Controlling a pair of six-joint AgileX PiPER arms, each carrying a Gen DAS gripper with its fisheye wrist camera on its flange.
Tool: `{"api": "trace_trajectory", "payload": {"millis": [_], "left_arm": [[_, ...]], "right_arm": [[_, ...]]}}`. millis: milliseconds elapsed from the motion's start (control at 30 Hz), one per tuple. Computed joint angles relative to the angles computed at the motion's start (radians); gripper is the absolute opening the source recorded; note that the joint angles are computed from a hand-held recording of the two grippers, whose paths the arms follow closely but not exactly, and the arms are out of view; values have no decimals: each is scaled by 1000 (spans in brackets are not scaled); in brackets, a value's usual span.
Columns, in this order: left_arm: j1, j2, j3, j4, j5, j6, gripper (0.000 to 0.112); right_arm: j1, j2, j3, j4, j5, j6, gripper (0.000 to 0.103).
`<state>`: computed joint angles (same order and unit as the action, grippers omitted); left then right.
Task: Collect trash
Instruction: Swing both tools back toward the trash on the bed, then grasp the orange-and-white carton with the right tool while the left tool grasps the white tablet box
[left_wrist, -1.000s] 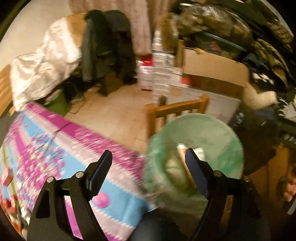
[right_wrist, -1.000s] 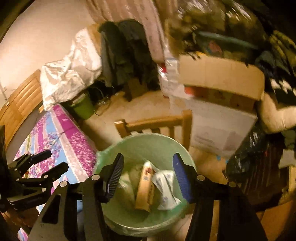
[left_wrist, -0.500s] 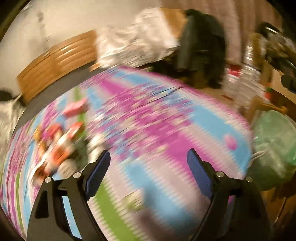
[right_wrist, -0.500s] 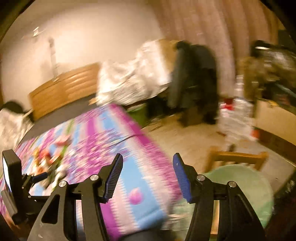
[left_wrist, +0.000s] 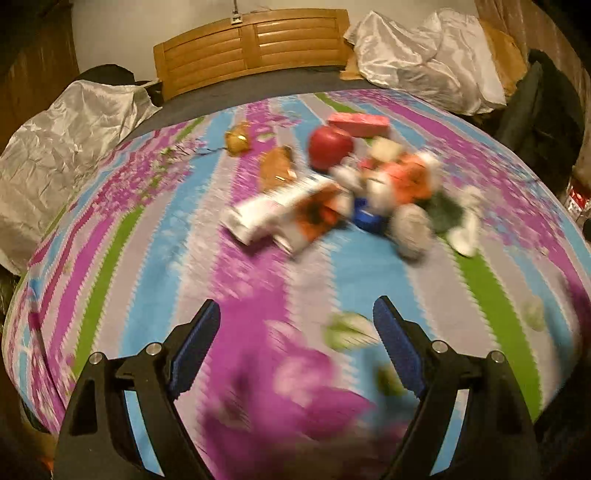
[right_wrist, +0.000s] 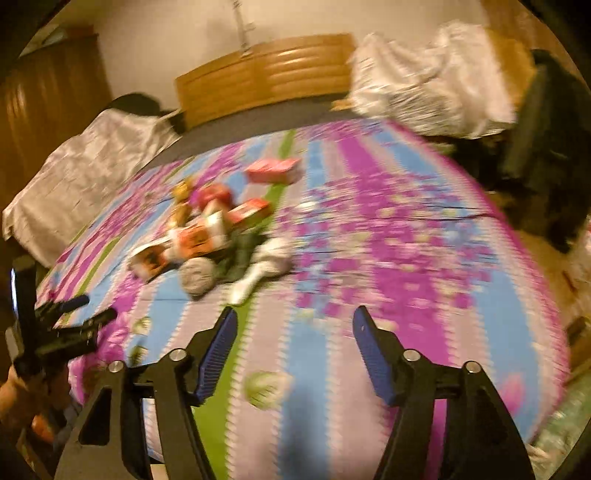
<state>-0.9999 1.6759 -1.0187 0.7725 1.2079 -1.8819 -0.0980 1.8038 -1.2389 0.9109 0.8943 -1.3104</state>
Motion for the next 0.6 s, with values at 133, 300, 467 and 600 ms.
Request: {"api": "trace_trajectory", "payload": {"millis": [133, 300, 467, 600], "left_arm": [[112, -87, 99, 84, -77, 95, 83], [175, -75, 102, 217, -158, 199, 83], [279, -84, 123, 263, -288, 278, 83], [320, -137, 182, 312, -347, 295, 83]], "right_arm": [[144, 62, -76, -4, -43, 60, 85], [297, 197, -264, -60, -58, 173, 88], [366, 327, -444, -136, -30, 285, 88], [392, 393, -535, -157, -1, 308, 88]]}}
